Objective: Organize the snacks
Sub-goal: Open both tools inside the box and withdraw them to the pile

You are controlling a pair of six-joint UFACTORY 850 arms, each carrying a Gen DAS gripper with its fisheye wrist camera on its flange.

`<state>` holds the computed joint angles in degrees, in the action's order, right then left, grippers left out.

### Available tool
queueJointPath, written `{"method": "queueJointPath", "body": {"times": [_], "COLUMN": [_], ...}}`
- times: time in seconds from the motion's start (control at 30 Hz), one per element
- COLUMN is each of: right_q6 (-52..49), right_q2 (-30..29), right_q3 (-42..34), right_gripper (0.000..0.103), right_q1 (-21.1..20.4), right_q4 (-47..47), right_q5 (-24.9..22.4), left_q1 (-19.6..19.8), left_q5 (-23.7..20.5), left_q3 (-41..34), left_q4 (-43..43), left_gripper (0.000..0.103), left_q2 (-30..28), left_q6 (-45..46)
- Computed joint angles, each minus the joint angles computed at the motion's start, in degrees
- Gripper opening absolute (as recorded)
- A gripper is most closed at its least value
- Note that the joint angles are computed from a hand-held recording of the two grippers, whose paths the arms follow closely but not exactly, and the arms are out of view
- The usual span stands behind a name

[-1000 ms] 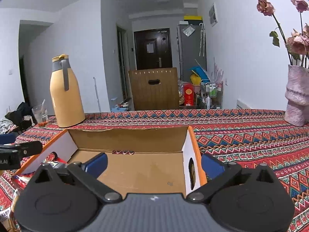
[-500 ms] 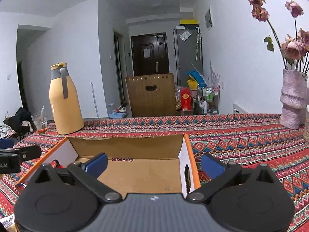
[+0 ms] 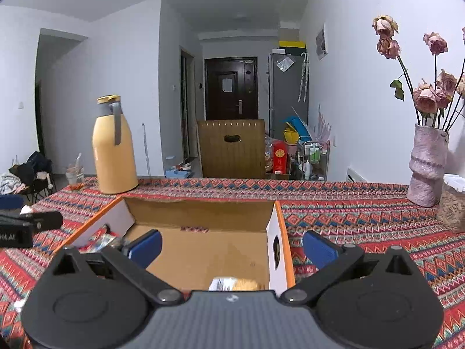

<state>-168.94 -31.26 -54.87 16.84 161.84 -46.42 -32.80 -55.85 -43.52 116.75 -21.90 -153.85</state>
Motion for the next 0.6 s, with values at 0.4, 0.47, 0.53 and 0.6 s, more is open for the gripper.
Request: {"method": "queueJointPath", "body": {"times": [0.4, 0.47, 0.53, 0.6], "right_q6": [1.5, 2.1, 2.0, 2.3], "right_q2": [4.1, 4.2, 4.3, 4.3], "right_q3": [10.9, 11.8, 13.0, 14.1], "right_gripper": [0.103, 0.103, 0.103, 0.103], "right_q1": [-0.3, -0.4, -0.2, -0.3], "right_q4": [-1.0, -1.1, -0.7, -0.4], "right_q5": [-2.7, -2.3, -2.0, -2.1], "left_q1": [-4.5, -4.9, -5.0, -5.0], "left_q5": [1.3, 2.0, 3.0, 3.9], "left_q3": [7.5, 8.2, 9.3, 10.2], "left_q4": [-1.5, -1.4, -0.2, 1.3], "left_gripper": [0.103, 0.103, 0.103, 0.103], "left_q2": [1.6, 1.5, 1.5, 1.4], "left_q6": [-6.9, -8.6, -12.2, -16.0]}}
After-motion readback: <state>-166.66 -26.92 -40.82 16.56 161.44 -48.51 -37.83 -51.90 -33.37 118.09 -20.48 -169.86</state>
